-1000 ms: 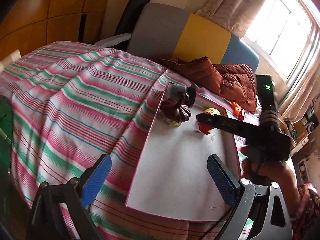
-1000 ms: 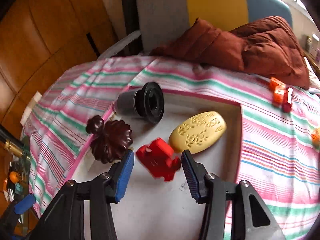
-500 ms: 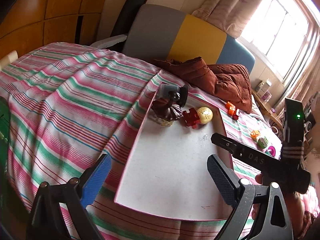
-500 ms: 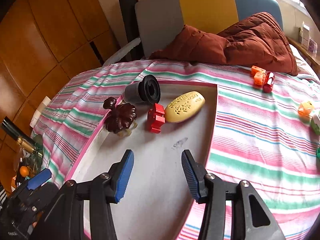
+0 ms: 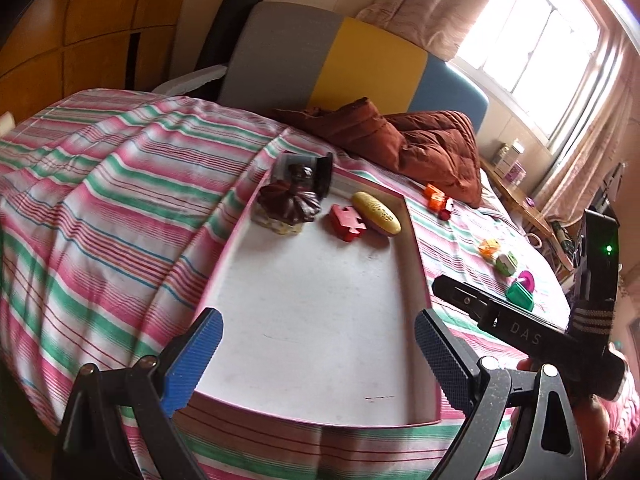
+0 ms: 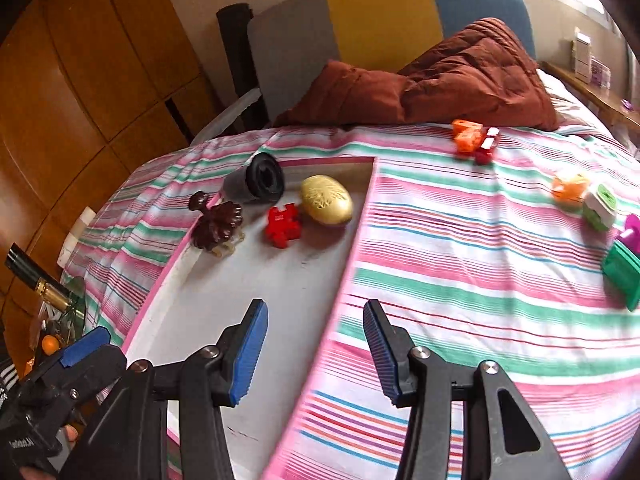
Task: Organize rigid objects
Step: 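Withdraw both tools from the tray toward the remaining toys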
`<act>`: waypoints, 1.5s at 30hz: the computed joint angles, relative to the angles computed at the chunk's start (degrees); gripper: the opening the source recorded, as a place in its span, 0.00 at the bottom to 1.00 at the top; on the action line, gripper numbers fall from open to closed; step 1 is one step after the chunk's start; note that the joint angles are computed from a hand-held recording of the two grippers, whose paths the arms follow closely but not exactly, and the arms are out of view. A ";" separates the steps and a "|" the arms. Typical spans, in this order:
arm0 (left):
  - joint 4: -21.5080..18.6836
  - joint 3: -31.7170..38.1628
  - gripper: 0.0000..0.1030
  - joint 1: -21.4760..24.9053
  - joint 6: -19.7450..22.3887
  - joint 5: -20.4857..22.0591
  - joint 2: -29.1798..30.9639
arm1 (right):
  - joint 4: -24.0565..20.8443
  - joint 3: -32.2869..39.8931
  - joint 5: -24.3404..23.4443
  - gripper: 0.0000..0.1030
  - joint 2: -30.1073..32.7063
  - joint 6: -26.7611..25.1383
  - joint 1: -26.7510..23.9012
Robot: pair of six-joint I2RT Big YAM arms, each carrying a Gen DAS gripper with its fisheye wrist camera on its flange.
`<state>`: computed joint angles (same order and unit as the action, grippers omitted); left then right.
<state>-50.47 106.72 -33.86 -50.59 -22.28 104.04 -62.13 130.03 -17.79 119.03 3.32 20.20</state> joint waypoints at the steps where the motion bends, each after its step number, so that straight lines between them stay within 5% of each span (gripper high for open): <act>1: 0.17 0.28 0.94 -0.13 0.36 0.34 0.20 | 0.65 -1.17 0.32 0.49 -0.71 0.11 -0.36; 17: -3.05 12.68 0.94 -2.70 6.34 5.49 7.61 | 5.76 -14.08 3.27 0.49 -7.37 2.61 -7.68; 23: -8.42 22.85 0.95 -3.52 8.76 10.96 13.56 | 7.98 -17.65 5.67 0.49 -9.08 5.72 -11.80; 29: -13.37 33.29 0.96 -5.22 12.34 11.83 19.53 | 8.78 -18.03 6.91 0.49 -9.05 9.47 -15.84; 35: -17.80 42.10 0.96 -5.84 13.11 12.15 24.39 | 7.21 -9.60 9.08 0.49 -4.13 11.95 -18.37; 42: -20.43 45.23 0.96 -6.08 12.90 11.40 25.90 | -1.86 9.79 10.73 0.49 7.31 12.32 -18.85; 45: -21.26 46.35 0.96 -6.08 12.66 11.02 26.45 | -2.83 10.26 12.26 0.49 8.05 13.12 -19.43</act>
<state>-71.73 153.07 -39.94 -37.93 -11.26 130.49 -64.96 140.28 -5.53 127.08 16.44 0.77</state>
